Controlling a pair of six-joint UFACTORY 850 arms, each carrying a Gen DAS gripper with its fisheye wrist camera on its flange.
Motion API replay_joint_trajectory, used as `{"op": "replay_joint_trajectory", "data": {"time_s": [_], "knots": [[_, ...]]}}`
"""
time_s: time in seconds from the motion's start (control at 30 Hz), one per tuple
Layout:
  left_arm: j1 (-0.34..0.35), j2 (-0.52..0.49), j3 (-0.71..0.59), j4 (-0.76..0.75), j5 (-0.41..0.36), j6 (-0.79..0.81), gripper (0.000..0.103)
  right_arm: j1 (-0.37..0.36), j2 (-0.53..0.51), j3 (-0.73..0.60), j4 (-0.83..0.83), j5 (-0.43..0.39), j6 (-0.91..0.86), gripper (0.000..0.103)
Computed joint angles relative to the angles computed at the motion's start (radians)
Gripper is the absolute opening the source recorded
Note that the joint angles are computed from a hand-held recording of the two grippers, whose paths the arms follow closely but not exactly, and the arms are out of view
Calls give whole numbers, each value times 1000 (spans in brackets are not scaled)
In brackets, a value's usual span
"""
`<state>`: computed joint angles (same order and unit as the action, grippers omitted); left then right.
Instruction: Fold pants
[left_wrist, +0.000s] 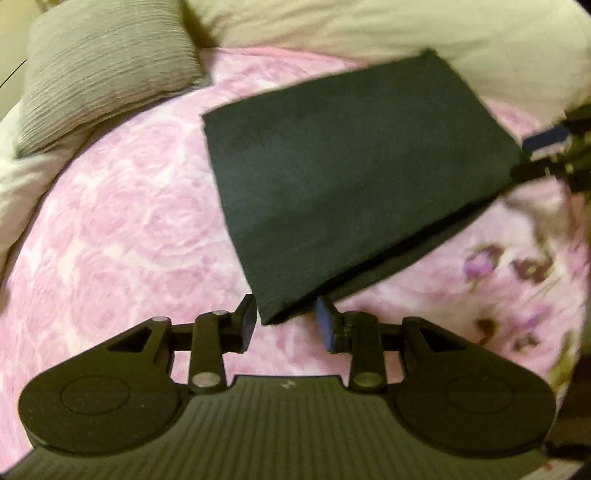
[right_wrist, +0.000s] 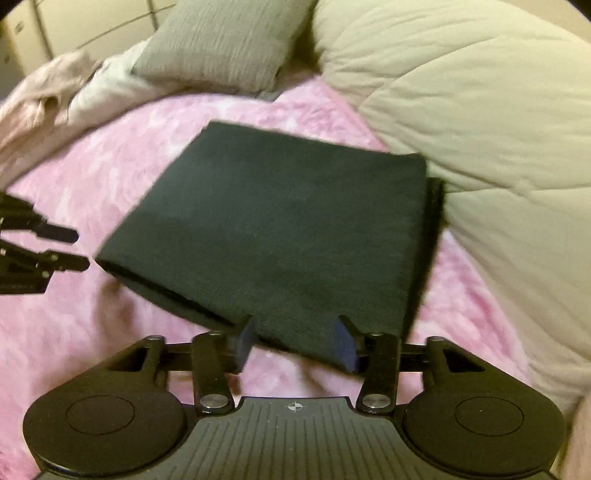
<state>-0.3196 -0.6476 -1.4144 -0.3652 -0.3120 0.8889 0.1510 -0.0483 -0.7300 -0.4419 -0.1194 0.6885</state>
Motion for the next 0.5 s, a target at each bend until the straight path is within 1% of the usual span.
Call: {"op": "replay_joint_trajectory", "data": {"time_s": [0.03,0.07,0.13,0.17,0.2,0.23,0.27,0.33,0.4,0.47,0.5], "knots": [[2,23,12,0,-7,-25,37,7,33,10,56,-19,-29,57],[4,46,22,1,-17,-52,40,17,59,15,70,-38,-19,59],[7,91,43,11,-29,-118,53,49,113,24,27,-94,85,66],[8,114,55,8,-39,-146,56,65,134,23,12,-123,137,68],[12,137,65,-17,-52,-153,62,84,157,22,-4,-158,197,69],[14,159,77,-26,-63,-167,70,106,179,19,-16,-200,253,70],[15,182,89,-26,-73,-187,74,129,196,12,-37,-244,312,71],[18,234,120,-30,-88,-215,85,182,228,-2,-94,-335,439,71],[23,287,152,-53,-96,-205,92,240,263,-17,-122,-425,535,72],[30,339,185,-78,-94,-193,97,288,288,-35,-132,-494,599,72],[36,366,202,-97,-93,-185,102,314,301,-43,-140,-526,630,72]]}}
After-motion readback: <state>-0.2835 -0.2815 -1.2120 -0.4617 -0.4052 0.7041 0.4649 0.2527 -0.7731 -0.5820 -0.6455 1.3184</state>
